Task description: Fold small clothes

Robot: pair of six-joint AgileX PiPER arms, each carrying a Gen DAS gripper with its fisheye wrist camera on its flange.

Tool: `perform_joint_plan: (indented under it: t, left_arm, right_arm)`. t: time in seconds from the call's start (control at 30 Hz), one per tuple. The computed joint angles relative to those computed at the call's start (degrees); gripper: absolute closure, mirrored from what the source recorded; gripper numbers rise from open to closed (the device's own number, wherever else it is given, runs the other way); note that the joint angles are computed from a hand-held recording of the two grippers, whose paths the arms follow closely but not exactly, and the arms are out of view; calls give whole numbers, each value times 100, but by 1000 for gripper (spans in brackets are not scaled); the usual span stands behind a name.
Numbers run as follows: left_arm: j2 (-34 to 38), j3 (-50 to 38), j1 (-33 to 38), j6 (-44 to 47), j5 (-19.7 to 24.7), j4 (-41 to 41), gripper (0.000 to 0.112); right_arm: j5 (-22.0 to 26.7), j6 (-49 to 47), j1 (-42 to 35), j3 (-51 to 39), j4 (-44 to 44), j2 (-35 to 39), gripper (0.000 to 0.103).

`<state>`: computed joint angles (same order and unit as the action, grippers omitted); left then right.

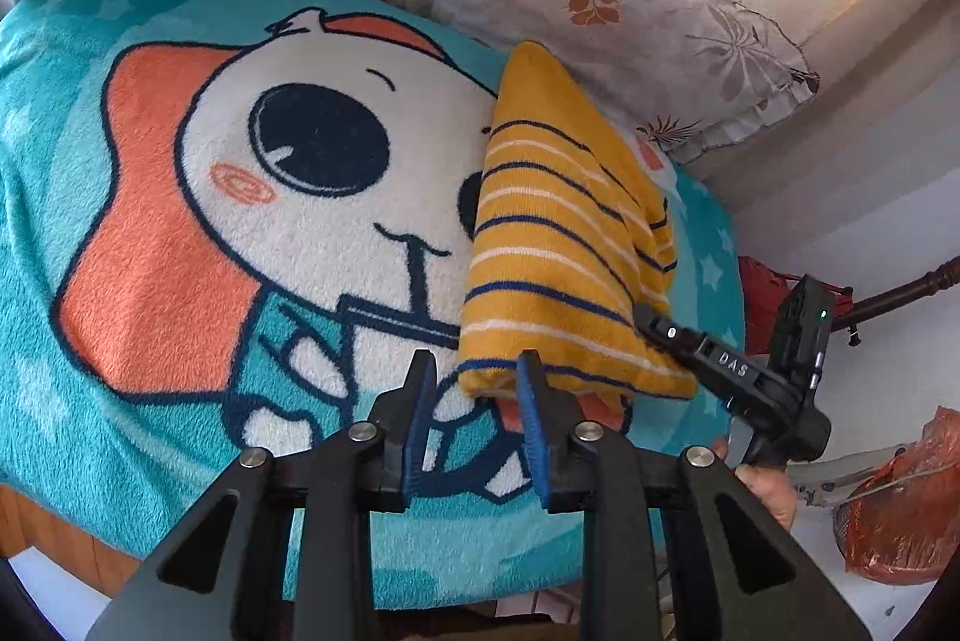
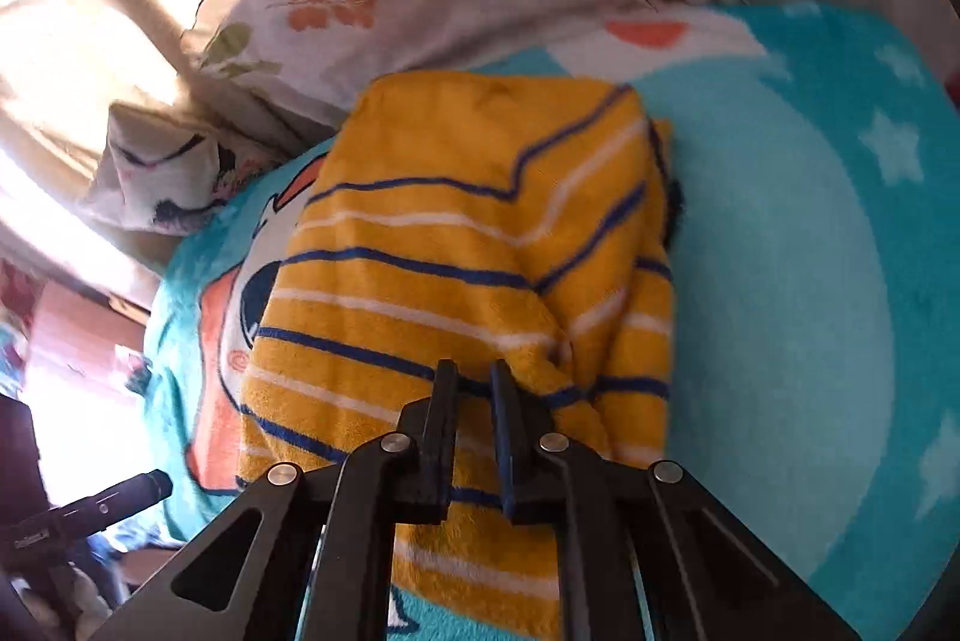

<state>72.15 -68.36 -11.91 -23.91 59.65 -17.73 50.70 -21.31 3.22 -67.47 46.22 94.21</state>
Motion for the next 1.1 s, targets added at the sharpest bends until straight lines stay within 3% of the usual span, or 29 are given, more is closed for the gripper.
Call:
perform_joint_plan:
  t: [0.2,0.37,0.5,0.63,0.7,0.8,0.97,1.1]
  left_arm:
    - [1158,-821,-579,205,-540,227,80]
    - [1703,-656,-767,192,-597,79,80]
    - [1480,-235,-806,343,-611,-164,79]
    - [1002,20,-793,257,-496,-144,79]
    - [743,29,-884,13,-422,163,79]
    - [409,-28,-1067,-452,-292,757,79]
    - [-42,-191,-1515,-1393,39,1921,77]
    - [-518,-238,-2117,-2153,344,2996,65]
  right_arm:
    - [132,-635,-435,530,885,-87,99]
    - [-124,-505,-266,604,433,-323,99]
    - [-156,-220,-116,552,-164,-479,99]
    - [130,589,92,143,-1109,-673,94]
    - [94,819,145,-41,-1395,-877,74]
    - [-115,1168,232,-484,-1698,-945,65]
    - [82,1404,470,-1769,-1673,30,63]
    - [165,1819,723,-2279,-2240,939,60]
